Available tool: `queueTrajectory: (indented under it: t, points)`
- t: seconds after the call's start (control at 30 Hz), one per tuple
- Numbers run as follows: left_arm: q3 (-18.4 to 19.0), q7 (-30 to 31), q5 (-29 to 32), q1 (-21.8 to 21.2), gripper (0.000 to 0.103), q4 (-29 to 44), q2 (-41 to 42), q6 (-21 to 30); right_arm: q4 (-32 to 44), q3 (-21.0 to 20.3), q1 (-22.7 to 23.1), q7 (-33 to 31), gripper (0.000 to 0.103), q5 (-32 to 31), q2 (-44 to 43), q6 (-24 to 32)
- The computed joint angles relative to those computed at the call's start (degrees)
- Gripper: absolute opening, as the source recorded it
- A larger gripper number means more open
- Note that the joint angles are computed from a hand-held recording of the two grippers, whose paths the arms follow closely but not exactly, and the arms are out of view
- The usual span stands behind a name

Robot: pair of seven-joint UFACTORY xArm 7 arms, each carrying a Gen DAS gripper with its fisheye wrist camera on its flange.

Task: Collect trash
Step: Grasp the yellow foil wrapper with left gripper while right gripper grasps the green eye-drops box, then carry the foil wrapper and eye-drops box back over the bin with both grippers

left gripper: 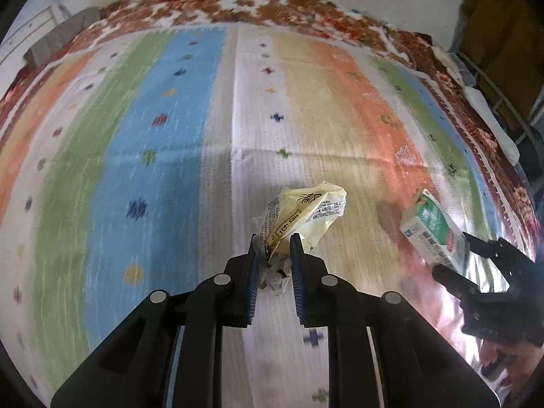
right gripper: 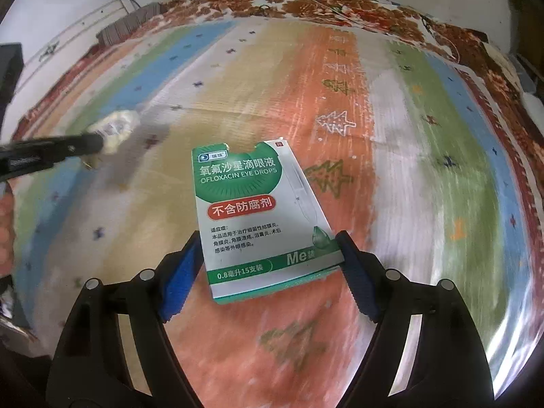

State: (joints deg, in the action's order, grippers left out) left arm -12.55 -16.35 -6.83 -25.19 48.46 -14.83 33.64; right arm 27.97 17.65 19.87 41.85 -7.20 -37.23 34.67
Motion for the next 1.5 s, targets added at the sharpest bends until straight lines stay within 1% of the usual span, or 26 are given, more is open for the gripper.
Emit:
queueTrajectory:
  t: [0.1, 0.2, 0.33, 0.6, 0.83, 1.0, 1.2, 1.37, 1.5]
  points:
    - [-0.64, -1.66, 1.07, 0.07, 0.016, -0.17, -2.62, 3.8, 1.01, 0.53, 0.86, 0.83, 0.073, 0.72, -2.35, 3.29]
    - [-0.91, -2.44, 1.6, -0.08, 0.016, -1.66, -6.05, 5.63, 2.8, 1.62, 1.74, 1.63, 0.073, 0.99, -4.75, 7.79]
    - [-0.58, -3.23, 0.25, -0.62, 0.016, -3.88, -10.82, 8.5, 3.7, 2.79, 3.12, 3.8, 0.073, 2.42, -8.07, 11.52]
    - [-0.83, -4.74, -3.56, -3.03, 0.016, -7.82, -20.79, 12.99, 6.08, 7.14, 7.26, 8.78, 0.073, 4.96, -13.12, 19.87]
    - [-1.59, -6.08, -6.18, -5.41, 0.016, -9.69, -28.24, 16.69, 9.15, 10.21, 9.48, 13.03, 0.072, 6.59, -16.98, 25.29]
    - [-2.49, -6.46, -7.53, -7.29, 0.016, -10.19, -33.15, 18.65, 12.19, 13.07, 10.25, 15.2, 0.072, 7.03, -17.84, 28.83]
    - [-2.49, -7.43, -9.95, -8.77, 0.016, -11.17, -38.4, 20.71, 15.6, 16.17, 11.07, 18.01, 0.072, 8.06, -19.01, 32.7]
    - [-2.66, -7.89, -11.98, -10.15, 0.016, -12.4, -43.65, 22.12, 17.79, 18.46, 11.38, 20.19, 0.072, 9.03, -19.76, 35.15]
    - [-3.36, -8.17, -12.36, -10.49, 0.016, -12.97, -46.72, 24.04, 19.39, 20.31, 11.28, 21.67, 0.072, 9.47, -20.25, 36.59]
